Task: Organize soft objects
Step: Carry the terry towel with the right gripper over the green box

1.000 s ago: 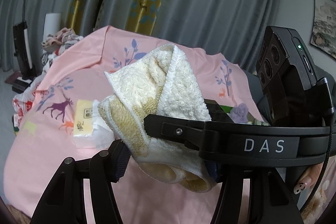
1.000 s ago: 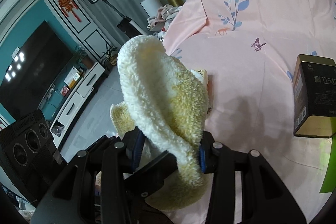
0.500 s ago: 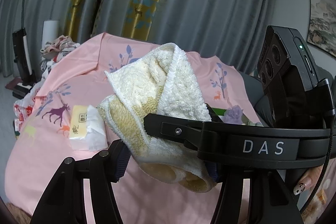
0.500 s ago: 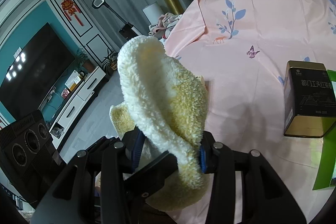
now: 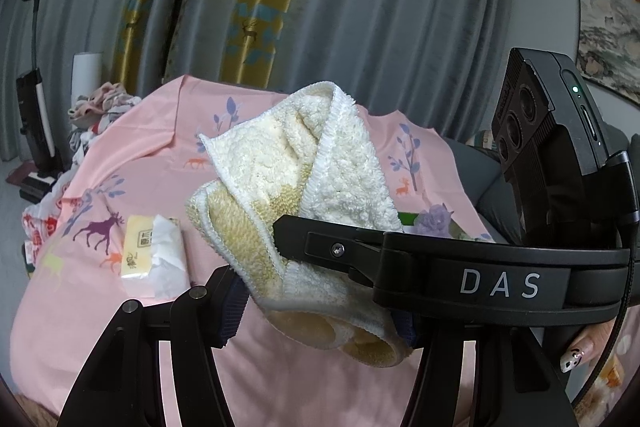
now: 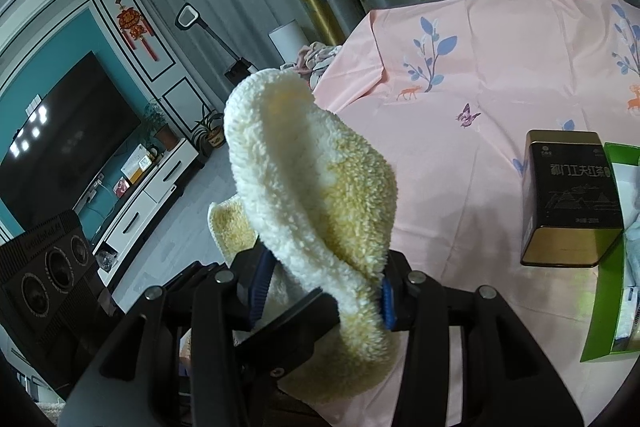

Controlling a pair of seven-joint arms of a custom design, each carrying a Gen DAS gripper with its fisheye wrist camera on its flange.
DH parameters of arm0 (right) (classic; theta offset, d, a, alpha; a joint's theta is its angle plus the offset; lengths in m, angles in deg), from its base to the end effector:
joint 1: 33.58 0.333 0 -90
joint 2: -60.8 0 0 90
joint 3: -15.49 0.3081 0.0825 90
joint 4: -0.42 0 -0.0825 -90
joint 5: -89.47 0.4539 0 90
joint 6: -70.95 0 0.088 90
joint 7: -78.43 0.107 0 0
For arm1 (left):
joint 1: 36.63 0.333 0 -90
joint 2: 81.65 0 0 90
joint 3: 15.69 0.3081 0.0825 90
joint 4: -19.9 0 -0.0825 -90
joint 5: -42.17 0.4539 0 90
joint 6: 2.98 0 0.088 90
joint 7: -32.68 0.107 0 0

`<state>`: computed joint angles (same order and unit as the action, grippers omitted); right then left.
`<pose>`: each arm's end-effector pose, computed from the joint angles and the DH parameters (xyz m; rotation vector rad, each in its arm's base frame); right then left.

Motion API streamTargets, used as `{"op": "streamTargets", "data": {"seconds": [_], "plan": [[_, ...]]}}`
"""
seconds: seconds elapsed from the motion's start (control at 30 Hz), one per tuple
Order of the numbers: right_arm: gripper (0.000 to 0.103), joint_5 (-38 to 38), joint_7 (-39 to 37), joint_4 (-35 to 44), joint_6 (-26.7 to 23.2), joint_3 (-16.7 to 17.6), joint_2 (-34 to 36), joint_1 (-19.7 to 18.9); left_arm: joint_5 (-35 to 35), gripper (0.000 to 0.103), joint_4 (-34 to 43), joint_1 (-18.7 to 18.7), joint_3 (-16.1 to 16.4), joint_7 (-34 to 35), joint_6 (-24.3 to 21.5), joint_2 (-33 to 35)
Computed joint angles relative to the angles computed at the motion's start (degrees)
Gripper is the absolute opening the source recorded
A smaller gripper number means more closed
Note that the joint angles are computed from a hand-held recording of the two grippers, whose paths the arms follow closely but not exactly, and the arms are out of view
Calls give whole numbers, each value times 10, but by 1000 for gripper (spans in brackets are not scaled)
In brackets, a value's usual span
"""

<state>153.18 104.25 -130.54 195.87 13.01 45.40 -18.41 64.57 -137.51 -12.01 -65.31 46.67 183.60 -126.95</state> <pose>0.5352 0.1543 0.4583 -1.9919 0.8881 0.2179 0.4104 -0.2203 0.4286 -1.7933 1.3161 -1.1624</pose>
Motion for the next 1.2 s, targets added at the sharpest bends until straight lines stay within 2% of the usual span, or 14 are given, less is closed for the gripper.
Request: {"op": "streamTargets", "data": {"seconds": [1.2], "plan": [[45, 42, -21, -15, 44, -35, -28, -33, -29, 61, 112, 109, -111, 68, 43, 57]]}}
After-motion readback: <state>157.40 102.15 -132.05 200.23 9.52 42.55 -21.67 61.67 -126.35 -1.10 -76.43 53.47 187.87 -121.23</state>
